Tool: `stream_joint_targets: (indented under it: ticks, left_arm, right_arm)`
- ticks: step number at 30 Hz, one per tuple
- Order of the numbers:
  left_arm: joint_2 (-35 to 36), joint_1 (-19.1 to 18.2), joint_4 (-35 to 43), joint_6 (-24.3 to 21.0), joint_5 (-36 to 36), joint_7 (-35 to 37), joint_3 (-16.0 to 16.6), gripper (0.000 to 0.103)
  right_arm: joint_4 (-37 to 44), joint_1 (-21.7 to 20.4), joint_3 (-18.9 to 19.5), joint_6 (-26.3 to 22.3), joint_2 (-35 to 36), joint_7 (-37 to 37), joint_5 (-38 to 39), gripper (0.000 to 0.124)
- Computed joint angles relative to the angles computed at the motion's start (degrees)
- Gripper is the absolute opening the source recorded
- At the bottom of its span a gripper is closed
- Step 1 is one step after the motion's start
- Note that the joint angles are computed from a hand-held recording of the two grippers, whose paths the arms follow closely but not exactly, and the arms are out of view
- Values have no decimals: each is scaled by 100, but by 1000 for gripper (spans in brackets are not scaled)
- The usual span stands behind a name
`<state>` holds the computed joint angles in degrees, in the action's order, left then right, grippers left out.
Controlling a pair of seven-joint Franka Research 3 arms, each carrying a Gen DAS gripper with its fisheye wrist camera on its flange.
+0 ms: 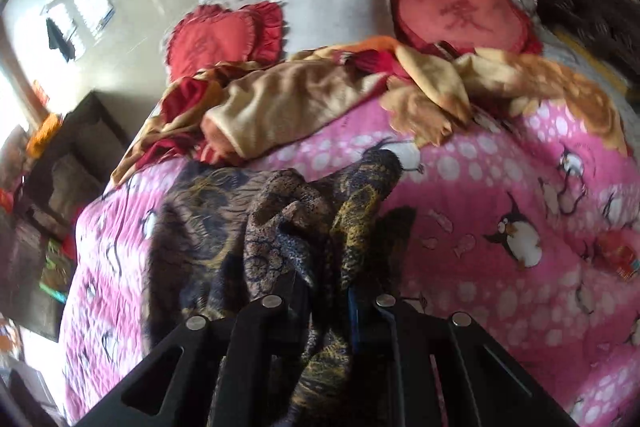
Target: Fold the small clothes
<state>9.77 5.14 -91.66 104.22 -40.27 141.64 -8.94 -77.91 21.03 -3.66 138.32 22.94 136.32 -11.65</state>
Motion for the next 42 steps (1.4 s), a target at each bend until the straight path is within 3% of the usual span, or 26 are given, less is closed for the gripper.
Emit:
stream_joint_targets:
  ticks: [3, 5, 9, 11, 13, 14, 16, 18, 21, 23, 25, 27, 28, 31, 32, 33, 34, 36, 39, 42]
  left_arm:
    - [-135, 184, 67, -447, -89, 351, 89, 57]
    - [-308, 318, -43, -433, -236, 820, 201, 60]
    - [-366, 307, -310, 757, -92, 1023, 345, 67]
    - [-105, 250, -148, 1057, 286, 598, 347, 66]
    - [169, 257, 29, 1082, 551, 84, 312, 66]
    - [283, 281, 98, 1082, 615, -31, 276, 66]
    - [336, 314, 19, 1153, 790, -118, 206, 66]
    - [360, 351, -61, 1138, 952, -110, 159, 66]
    - [276, 402, -286, 1237, 1002, 18, 109, 67]
    - [284, 403, -292, 1254, 1040, 10, 102, 67]
    - [304, 420, -261, 1194, 1011, -45, 97, 66]
    - [287, 446, -259, 1169, 986, -31, 99, 66]
    - [267, 454, -274, 1172, 990, -22, 104, 66]
    - [240, 412, -370, 1333, 994, -8, 98, 66]
    - [220, 400, -405, 1382, 1000, -4, 92, 66]
    - [207, 387, -435, 1430, 1007, -11, 89, 66]
    - [190, 382, -455, 1441, 1009, -28, 92, 66]
    - [156, 409, -469, 1383, 988, -14, 114, 66]
    - [101, 427, -546, 1433, 968, 49, 146, 66]
    - [122, 409, -521, 1393, 1047, -44, 163, 66]
  right_arm:
    - [-482, -14, -74, 276, -298, 438, 52, 40]
    - [-971, 85, -200, 502, -700, 1008, -321, 40]
    - [-1455, -46, 3, 1079, -1151, 1168, -594, 41]
    - [-1124, -120, 165, 887, -952, 812, -417, 41]
    - [-520, -65, 187, 306, -547, 623, -407, 41]
    - [-228, -40, 174, 56, -327, 554, -382, 40]
    - [19, 31, 102, -156, -125, 494, -412, 13]
    - [-144, 182, -87, -168, -228, 756, -761, 6]
    - [-830, 174, -184, -72, -639, 1470, -955, 2]
    - [-1233, 46, -80, -74, -868, 1557, -855, 2]
    - [-1751, -54, 38, 303, -1219, 1620, -802, 2]
    - [-2301, -101, 185, 889, -1643, 1705, -868, 7]
    - [-2525, -108, 308, 1113, -1839, 1598, -834, 15]
    - [-2596, -70, 621, 1093, -1945, 1233, -776, 46]
    - [-2577, -45, 697, 1115, -1904, 1097, -723, 46]
    - [-2513, -30, 749, 1084, -1815, 912, -595, 46]
    - [-2382, 4, 789, 834, -1689, 736, -483, 26]
    - [-2373, 121, 725, 564, -1654, 1020, -722, 8]
    - [-3266, 54, 673, 1155, -2166, 1879, -836, 6]
    - [-3460, -47, 787, 850, -2166, 1834, -602, 3]
